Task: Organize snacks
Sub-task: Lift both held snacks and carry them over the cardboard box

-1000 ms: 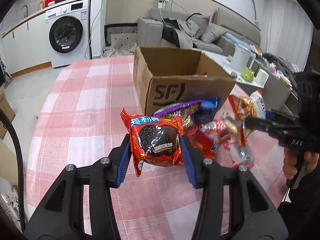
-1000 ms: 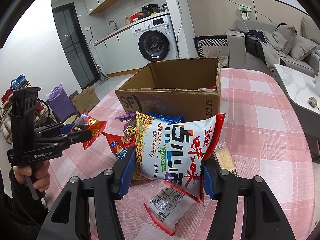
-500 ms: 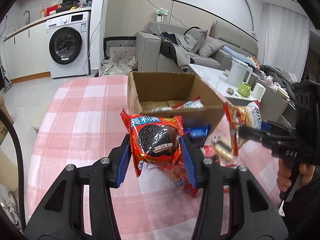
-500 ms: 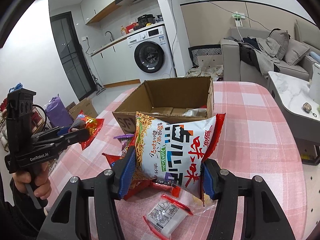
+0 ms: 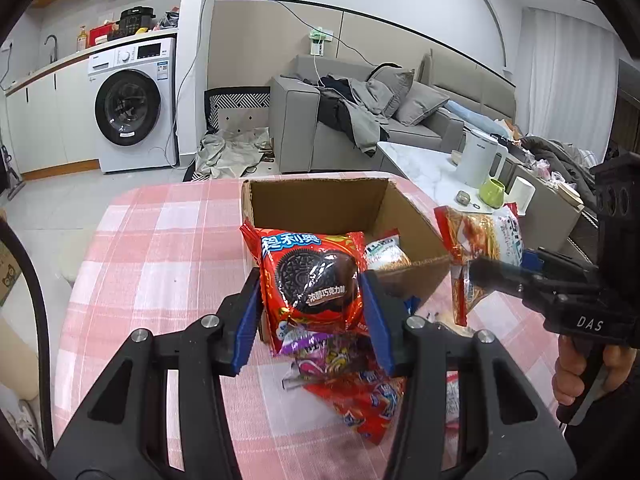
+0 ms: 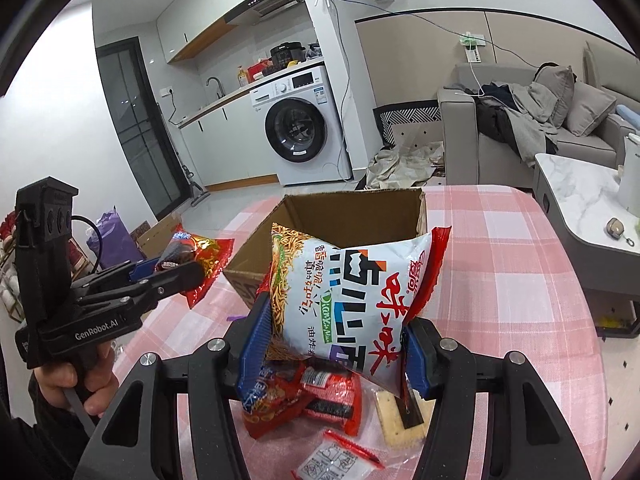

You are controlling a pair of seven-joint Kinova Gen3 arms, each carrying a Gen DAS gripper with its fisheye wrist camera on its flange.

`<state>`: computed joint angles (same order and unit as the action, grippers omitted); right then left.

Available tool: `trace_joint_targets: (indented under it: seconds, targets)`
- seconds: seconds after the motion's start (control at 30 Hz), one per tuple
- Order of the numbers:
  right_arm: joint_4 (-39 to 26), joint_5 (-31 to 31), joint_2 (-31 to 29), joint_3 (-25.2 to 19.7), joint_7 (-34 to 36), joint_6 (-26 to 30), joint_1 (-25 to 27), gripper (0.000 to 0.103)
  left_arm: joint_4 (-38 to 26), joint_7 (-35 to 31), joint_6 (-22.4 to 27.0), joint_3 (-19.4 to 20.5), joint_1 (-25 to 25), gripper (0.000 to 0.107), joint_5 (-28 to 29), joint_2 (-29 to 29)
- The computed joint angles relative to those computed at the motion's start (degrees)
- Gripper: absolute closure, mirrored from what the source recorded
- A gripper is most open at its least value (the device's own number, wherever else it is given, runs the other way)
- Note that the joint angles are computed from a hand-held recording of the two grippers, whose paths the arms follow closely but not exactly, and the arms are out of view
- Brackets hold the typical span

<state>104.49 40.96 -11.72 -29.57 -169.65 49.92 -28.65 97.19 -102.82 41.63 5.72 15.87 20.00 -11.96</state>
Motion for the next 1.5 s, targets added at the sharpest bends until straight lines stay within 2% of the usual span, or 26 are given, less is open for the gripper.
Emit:
trace_joint_targets:
  seconds: [0.33, 0.73, 0.87, 1.5]
  targets:
    - [-3.0, 1.3, 2.7, 2.4, 0.1, 0.8, -0.2, 0.044, -4.7, 2.8, -0.3, 2.2, -0.3, 0.063, -3.1, 5.1]
    - [-5.8, 2.0, 7.0, 7.9, 1.4, -1.0, -2.5, 0.044, -9.4, 9.6, -2.0, 4.7, 1.0, 0.063, -10.6, 12.1]
    - [-6.5, 0.8, 8.3, 10.0, 3.0, -2.4, -2.7, 0.044, -10.0, 9.5, -3.2, 4.5, 1.2, 0.063, -10.3, 13.9]
    - [-9.4, -3.1, 13.1, 15.4, 7.4, -4.1, -3.9, 0.044, -13.8, 16.2, -4.7, 4.1, 4.9, 0.063, -18.9, 20.2]
